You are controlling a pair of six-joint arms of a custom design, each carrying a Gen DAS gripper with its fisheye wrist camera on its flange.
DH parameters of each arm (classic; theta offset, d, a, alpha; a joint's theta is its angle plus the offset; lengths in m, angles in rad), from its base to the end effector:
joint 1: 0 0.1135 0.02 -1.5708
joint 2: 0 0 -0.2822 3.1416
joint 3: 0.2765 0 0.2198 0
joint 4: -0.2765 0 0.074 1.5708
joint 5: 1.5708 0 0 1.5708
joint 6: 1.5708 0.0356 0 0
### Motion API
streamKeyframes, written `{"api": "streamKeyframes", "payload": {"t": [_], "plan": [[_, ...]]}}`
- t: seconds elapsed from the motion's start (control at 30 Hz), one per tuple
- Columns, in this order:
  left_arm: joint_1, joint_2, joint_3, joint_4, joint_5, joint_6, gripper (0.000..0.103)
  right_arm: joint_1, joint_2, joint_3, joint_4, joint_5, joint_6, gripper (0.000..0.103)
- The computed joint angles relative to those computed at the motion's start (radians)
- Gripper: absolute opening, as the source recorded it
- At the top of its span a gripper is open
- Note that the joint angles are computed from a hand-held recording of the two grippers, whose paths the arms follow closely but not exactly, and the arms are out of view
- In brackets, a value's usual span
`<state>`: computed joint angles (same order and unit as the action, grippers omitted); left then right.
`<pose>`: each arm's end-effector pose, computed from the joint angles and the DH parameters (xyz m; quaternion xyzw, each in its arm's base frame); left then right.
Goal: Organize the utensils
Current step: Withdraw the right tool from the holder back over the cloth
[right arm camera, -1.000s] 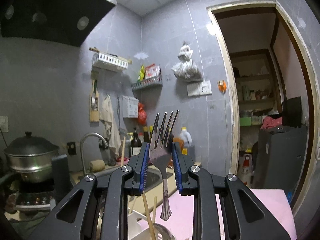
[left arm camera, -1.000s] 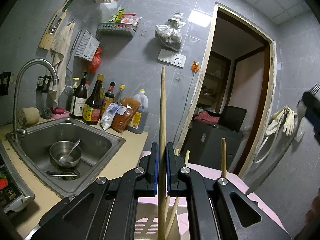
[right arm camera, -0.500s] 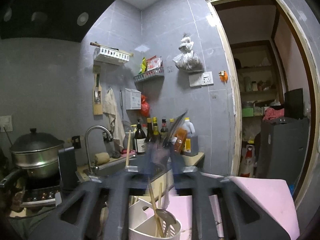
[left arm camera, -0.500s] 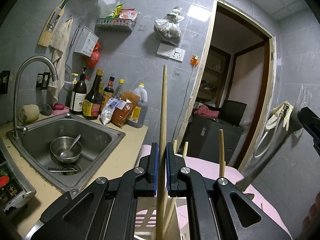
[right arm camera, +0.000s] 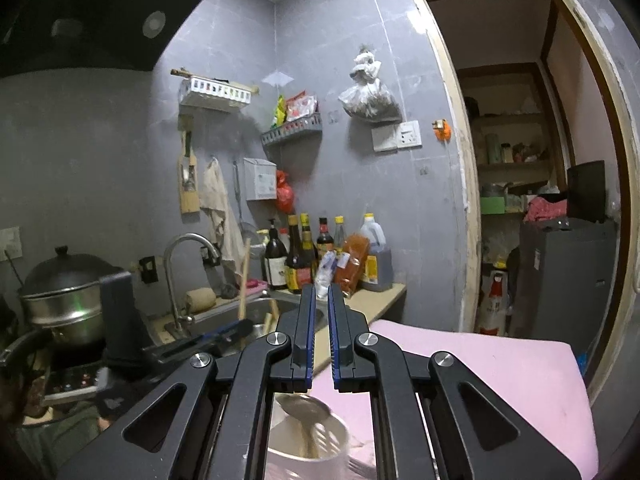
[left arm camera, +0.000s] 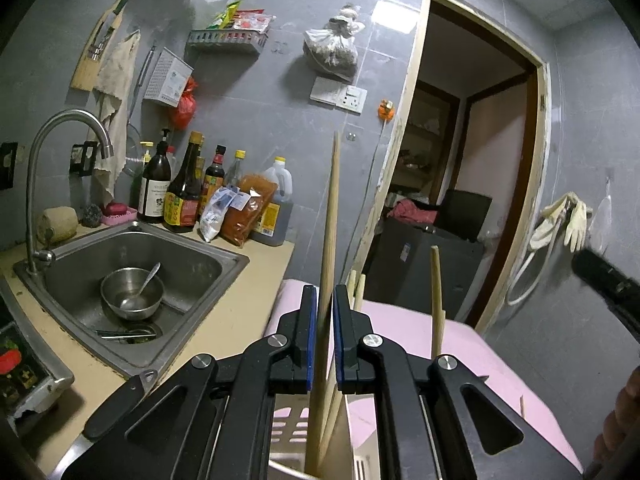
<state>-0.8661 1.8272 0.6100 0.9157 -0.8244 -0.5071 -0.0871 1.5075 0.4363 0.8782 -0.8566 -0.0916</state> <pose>0.2239 -0.2229 0.1797 -0.1020 0.7684 -0.0949 0.6247 0.2530 0.0049 0.2196 -0.2656 0.7016 0.2677 0.6046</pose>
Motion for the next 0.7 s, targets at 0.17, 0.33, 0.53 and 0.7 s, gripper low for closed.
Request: {"api": "streamKeyframes", "payload": {"t": [0.17, 0.33, 0.53, 0.7], "plan": [[-0.015, -0.015, -0.006, -0.033, 0.014, -0.047, 0.038, -0.051, 0.08, 0.113, -0.258, 0.016, -0.173, 0.036], [-0.06, -0.042, 0.038, -0.222, -0.053, -0.156, 0.053, -0.098, 0.209, 0.239, -0.54, 0.092, -0.459, 0.038], [-0.193, -0.057, 0.072, -0.439, -0.241, -0.308, 0.083, -0.071, 0.374, 0.359, -0.769, 0.251, -0.805, 0.04], [-0.281, -0.048, 0.087, -0.601, -0.297, -0.481, 0.091, -0.02, 0.461, 0.384, -0.786, 0.316, -0.908, 0.047]]}}
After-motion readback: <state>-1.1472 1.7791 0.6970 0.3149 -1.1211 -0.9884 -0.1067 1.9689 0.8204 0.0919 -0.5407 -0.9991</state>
